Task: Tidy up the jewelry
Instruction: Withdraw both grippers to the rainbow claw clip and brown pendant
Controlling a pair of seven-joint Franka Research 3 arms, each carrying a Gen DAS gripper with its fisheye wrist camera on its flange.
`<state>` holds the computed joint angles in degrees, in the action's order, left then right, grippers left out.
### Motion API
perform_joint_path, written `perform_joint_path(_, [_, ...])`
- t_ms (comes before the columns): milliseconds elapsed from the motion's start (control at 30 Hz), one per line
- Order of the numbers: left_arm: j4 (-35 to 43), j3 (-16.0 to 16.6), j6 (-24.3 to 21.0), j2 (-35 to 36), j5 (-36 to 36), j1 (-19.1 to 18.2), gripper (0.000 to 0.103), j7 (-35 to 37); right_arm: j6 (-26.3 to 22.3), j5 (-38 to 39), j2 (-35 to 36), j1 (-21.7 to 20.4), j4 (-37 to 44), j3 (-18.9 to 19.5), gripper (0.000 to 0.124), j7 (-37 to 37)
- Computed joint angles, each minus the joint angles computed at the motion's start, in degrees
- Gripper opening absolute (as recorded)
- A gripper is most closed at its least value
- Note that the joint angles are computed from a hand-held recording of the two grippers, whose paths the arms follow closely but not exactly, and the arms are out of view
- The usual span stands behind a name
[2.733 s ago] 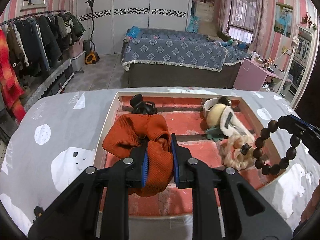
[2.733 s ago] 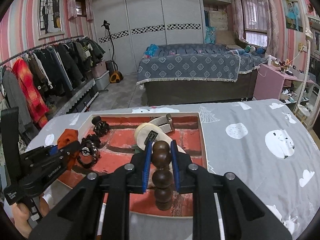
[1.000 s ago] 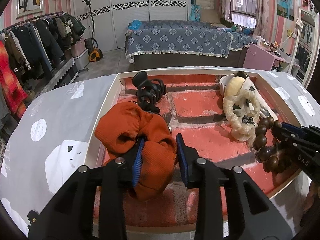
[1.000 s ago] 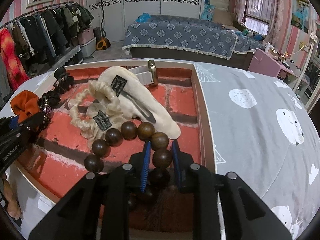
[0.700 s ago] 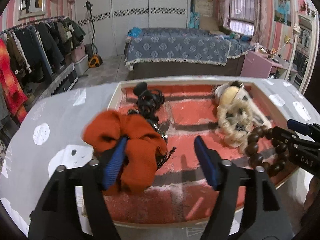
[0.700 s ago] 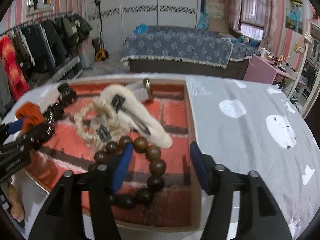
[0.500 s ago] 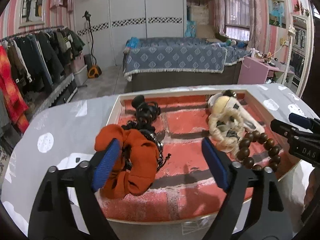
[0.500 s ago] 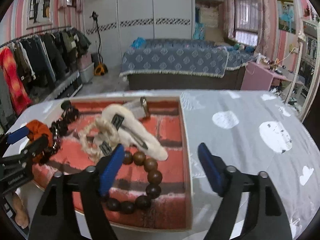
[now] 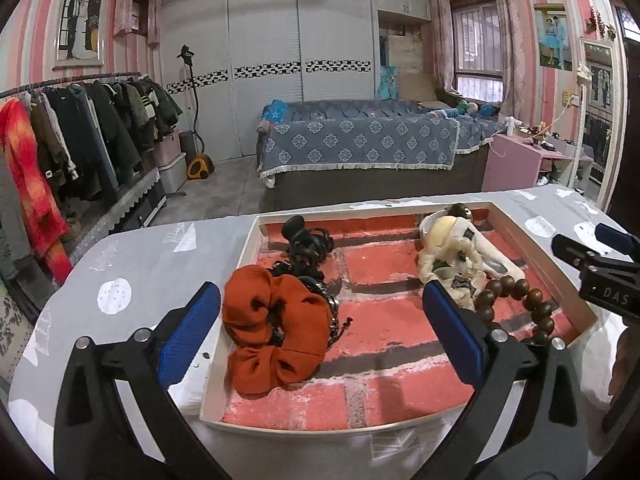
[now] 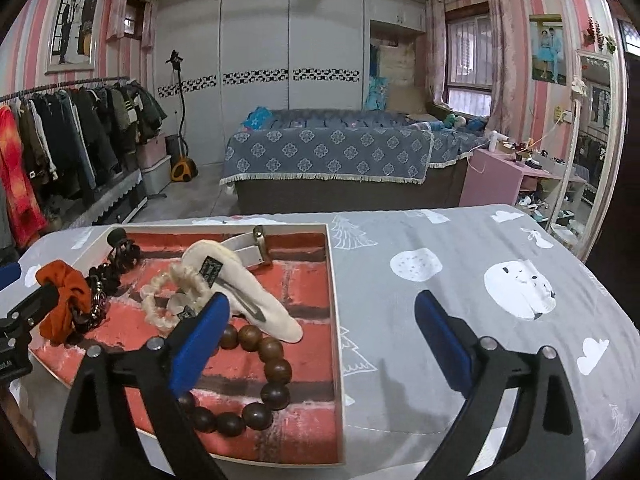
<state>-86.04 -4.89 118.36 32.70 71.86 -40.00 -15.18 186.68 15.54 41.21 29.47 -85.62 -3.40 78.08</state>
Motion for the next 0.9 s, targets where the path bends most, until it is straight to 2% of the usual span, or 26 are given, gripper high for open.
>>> perform_joint_path(133, [-0.88,-0.37,-2.04,-1.28,-1.07,-0.24,0.098,0.05,0.92,0.27,-0.91,-0.81,-0.96,1.35,0.092,-0.39])
perform_joint_path(367, [-10.2,-3.64,-6.23,-10.23,-2.32,0.75,0.098,-2.17,2.88,1.62,-6.77,2.8,-8.57,-1.57,0.096,-1.67])
perform_joint_path(500, [-18.0,-6.63,-8.08,-16.53,-4.87,2.65,0.098,-3.79,4.0,3.33,-11.43,6.99,-15.32,-5.29,0.098,-2.47])
perform_joint_path(600, [-22.71,-8.76,-8.28,-19.98,-6.4,4.35,0.098,-5.26,5.32,4.86,-14.58,8.79,-20.22,-6.22,0.099,-3.77])
perform_joint_path(767, [-29.3,-11.35,-7.39,-23.77,-9.33,6.74,0.098,-7.32,3.94,7.27,-18.73,12.92,-26.27,-8.75,0.099,-5.86])
perform_joint_path(900, [-31.79,-12.4,-5.74,-24.36,-10.42,7.75,0.098,-8.88,1.71,8.06,-20.67,19.49,-30.05,-14.18,0.099,-5.59])
